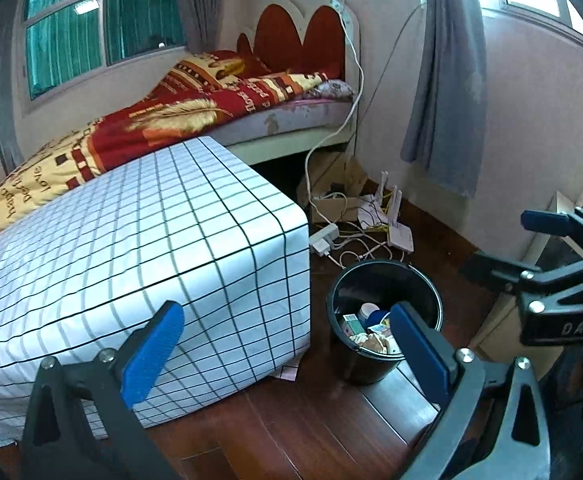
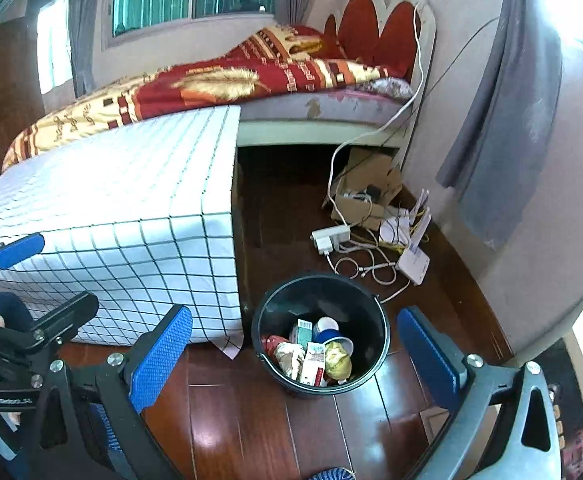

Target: Collect trash

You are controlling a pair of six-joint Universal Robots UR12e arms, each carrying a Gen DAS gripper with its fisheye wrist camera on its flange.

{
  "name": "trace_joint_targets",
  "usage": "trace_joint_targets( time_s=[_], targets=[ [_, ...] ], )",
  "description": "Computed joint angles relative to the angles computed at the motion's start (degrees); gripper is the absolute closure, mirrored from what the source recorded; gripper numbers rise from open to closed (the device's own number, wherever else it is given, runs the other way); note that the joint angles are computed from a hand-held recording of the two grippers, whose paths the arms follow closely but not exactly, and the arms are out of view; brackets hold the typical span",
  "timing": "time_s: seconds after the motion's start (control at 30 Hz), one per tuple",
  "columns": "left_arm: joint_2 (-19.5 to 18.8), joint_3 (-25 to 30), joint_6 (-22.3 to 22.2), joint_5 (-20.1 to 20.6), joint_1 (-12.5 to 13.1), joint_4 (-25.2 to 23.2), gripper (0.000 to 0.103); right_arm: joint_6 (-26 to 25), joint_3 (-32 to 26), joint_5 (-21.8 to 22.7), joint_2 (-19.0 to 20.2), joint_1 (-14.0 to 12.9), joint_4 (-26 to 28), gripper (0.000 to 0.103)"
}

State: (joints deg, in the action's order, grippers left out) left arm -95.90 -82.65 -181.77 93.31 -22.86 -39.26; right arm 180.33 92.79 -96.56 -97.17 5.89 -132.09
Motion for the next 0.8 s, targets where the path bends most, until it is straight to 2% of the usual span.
trace_joint_targets(
  time_s=[0.13, 0.3, 0.5, 0.8],
  targets=[
    [1.60, -0.63, -0.16, 1.79, -0.29, 0.74, 0.000, -1.17, -0.13, -1.65, -1.29, 1.32, -0.40, 0.000],
    [3.16, -1.26, -1.54, 1.09, -0.23, 2.46, 0.000, -2.40, 0.08, -4.05, -2.57, 3.39, -2.26, 0.000],
    [4.55, -2.50, -0.99, 1.84, -0.51, 5.45, 0.000, -1.91, 0.25, -4.97, -4.22, 4.08, -3.69, 0.000],
    [4.54, -2.72, -0.26, 1.73, -0.52, 5.85, 0.000, -0.67, 0.20, -5.35, -4.89, 3.64, -3.42, 0.000]
  ],
)
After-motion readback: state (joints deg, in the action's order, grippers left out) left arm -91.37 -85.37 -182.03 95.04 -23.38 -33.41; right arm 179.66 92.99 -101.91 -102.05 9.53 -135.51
